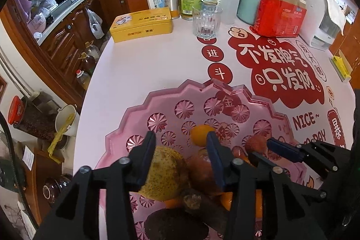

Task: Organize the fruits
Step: 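Lower the orange and red fruit into the bowl and open both tools, then withdraw both tools from the bowl toward the last orange and red fruit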

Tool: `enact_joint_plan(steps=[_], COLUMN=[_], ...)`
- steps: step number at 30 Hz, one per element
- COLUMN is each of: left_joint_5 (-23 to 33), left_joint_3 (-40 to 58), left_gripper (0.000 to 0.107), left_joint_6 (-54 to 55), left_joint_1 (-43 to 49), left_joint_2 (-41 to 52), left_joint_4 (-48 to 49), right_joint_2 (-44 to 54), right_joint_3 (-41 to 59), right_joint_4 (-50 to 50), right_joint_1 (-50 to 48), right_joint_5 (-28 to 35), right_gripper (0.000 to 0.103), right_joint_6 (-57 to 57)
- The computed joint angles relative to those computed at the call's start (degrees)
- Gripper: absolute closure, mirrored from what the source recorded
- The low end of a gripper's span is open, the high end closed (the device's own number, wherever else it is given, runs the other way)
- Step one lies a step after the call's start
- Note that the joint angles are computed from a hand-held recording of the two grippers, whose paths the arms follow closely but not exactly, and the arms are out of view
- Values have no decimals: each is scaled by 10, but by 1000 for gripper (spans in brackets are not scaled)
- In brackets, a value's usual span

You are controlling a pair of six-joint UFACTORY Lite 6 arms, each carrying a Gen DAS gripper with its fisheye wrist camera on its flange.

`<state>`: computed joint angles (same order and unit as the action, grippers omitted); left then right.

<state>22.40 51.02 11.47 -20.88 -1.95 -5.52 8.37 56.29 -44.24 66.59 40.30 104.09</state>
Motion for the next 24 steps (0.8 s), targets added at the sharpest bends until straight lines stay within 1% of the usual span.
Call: enact_joint_plan(steps=[2, 7, 11, 14, 18, 24], left_joint_5=[-2, 3, 8, 12, 22, 45], left_joint_3=[-7, -22, -36, -50, -61, -82], left_gripper=[51, 41, 34, 30, 28, 22], left_joint_6=[-5, -13, -33, -48, -72, -117], left_joint_1=[1, 9, 10, 11, 8, -3], left_joint_2=[-8, -34, -61, -89, -118, -174], left_joint_4=[4, 9, 25, 41, 63, 97], right_joint_2=[-2, -9, -20, -31, -46, -67], right_joint_3=[0, 4, 3, 0, -5, -10], right_joint_4=[-4, -12, -19, -22, -27, -31], right_joint_1=[2, 13, 24, 31, 43, 65], right_joint_5=[6, 29, 47, 59, 74, 92], right_gripper=[72, 67, 66, 66, 66, 66], right_joint_6=[6, 20, 35, 44, 58, 71])
